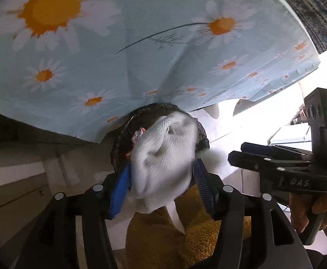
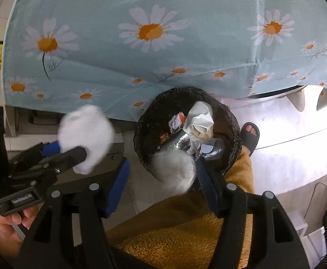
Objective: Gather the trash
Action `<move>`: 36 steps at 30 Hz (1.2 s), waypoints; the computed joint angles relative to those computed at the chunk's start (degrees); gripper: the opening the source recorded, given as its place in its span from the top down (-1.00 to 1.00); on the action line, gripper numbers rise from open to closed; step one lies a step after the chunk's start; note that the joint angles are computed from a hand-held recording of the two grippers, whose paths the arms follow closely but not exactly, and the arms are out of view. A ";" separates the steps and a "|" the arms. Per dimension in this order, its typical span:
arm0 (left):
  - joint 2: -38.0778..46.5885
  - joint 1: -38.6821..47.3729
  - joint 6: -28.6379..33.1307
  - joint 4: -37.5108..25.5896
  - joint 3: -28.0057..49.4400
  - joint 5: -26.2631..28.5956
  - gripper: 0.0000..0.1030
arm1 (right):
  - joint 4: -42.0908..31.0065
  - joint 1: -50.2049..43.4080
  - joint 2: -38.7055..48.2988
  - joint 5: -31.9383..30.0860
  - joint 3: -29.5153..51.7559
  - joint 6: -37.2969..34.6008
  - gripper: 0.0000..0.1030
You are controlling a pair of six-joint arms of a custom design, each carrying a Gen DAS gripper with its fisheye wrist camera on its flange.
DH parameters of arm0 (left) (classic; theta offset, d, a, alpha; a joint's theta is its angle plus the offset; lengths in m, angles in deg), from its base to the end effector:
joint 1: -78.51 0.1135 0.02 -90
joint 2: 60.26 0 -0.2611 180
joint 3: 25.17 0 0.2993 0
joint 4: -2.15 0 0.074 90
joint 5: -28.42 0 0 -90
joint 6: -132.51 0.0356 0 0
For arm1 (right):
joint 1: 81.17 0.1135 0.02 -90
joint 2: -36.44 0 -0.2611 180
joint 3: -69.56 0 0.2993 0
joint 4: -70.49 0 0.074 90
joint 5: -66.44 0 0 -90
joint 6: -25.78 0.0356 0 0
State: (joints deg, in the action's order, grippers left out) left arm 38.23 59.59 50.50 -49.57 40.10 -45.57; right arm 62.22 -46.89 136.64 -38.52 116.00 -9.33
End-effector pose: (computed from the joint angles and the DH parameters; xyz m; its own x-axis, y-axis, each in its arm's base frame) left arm 0.2981 -0.1126 0.1000 -0.8866 0.4451 -0.1255 0.4624 0.8477 -0.2598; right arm 0.2378 0.1732 0.0333 -0.9467 0.3111 -0.0832 0.2265 0.8269 0.5148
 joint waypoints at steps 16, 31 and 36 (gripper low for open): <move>-7.60 1.44 0.99 -4.08 -0.39 0.44 -0.06 | -8.65 0.42 -8.70 4.61 1.14 -5.22 -0.24; -23.51 6.07 3.04 -12.84 4.18 3.90 -0.31 | -32.51 3.78 -34.14 19.19 9.70 -11.82 -0.49; -25.12 5.72 1.63 -13.55 7.85 3.76 -0.31 | -37.66 3.54 -38.27 25.26 14.60 -15.34 -0.64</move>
